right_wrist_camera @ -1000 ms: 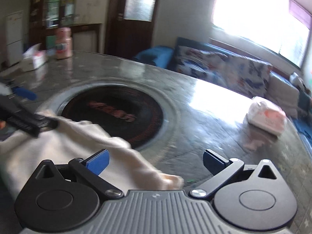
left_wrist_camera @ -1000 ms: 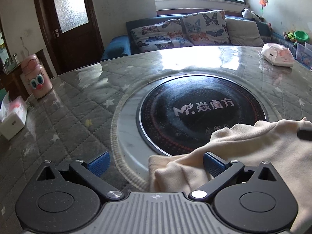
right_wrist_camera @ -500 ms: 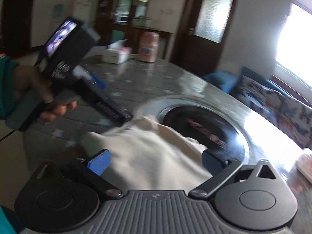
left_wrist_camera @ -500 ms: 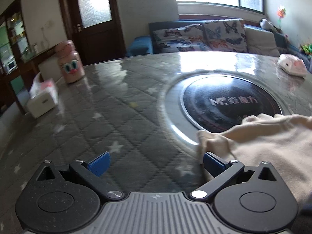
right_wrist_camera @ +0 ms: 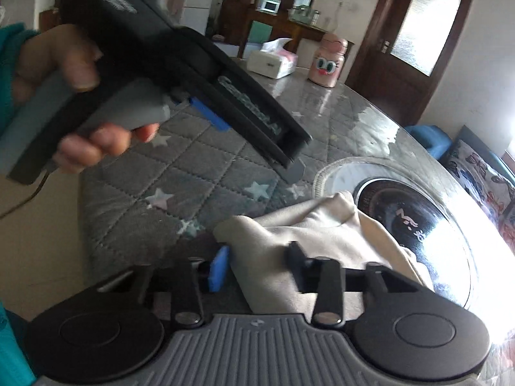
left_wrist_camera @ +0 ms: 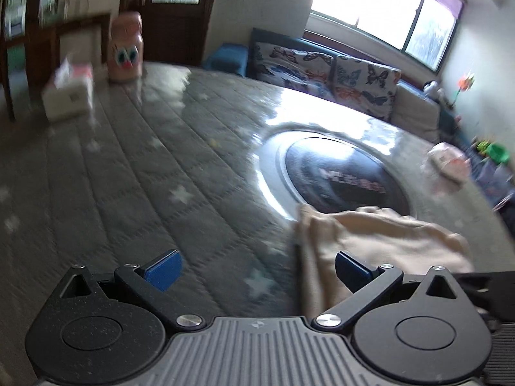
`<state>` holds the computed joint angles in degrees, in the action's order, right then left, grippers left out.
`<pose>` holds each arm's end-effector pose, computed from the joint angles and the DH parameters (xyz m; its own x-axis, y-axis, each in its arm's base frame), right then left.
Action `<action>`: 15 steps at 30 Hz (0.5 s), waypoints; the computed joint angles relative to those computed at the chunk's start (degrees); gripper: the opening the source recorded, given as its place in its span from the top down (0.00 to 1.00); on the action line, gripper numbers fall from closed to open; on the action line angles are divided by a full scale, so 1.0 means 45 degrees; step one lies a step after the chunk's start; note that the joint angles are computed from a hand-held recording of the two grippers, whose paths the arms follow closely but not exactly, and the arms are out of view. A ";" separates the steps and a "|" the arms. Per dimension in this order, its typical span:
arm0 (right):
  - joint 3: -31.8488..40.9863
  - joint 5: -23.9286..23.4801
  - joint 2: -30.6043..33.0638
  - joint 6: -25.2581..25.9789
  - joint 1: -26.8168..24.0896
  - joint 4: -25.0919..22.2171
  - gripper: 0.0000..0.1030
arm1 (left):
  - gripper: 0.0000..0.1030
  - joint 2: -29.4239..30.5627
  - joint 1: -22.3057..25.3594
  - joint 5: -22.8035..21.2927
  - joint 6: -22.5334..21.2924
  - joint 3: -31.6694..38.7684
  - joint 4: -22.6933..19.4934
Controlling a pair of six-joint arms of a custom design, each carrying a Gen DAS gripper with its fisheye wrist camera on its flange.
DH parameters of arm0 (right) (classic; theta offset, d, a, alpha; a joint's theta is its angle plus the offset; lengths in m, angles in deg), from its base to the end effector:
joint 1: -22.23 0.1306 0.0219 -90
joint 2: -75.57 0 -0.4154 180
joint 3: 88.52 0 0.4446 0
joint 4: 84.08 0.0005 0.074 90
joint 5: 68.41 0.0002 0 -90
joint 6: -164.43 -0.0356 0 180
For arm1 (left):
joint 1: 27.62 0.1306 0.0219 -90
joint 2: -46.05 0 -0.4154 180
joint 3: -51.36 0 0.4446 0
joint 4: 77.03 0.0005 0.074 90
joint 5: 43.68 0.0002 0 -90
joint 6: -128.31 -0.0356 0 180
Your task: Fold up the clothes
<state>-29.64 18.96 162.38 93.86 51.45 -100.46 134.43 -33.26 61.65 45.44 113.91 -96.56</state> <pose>0.4095 0.2304 0.2604 -0.4032 -0.6063 -0.6855 -0.6897 0.6936 -0.2078 0.4830 -0.0577 0.2749 -0.7373 -0.0475 -0.6739 0.1896 0.9429 -0.2739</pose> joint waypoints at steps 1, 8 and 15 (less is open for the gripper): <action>-0.0005 -0.0156 -0.0053 -0.0252 -0.0092 0.0014 0.81 | 0.00 0.0036 0.0007 0.0352 0.0220 0.0040 -0.0095; -0.0163 -0.1965 -0.0721 -0.2459 -0.1133 0.0366 0.89 | 0.01 0.0837 -0.0036 0.2780 0.2572 0.0772 -0.0788; -0.0449 -0.2993 -0.1044 -0.3071 -0.1638 0.0637 0.90 | 0.28 0.1464 -0.0309 0.3831 0.4617 0.0984 -0.0262</action>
<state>-31.66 5.49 157.69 80.04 44.08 -97.59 141.02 -34.65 78.89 66.22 118.34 -97.73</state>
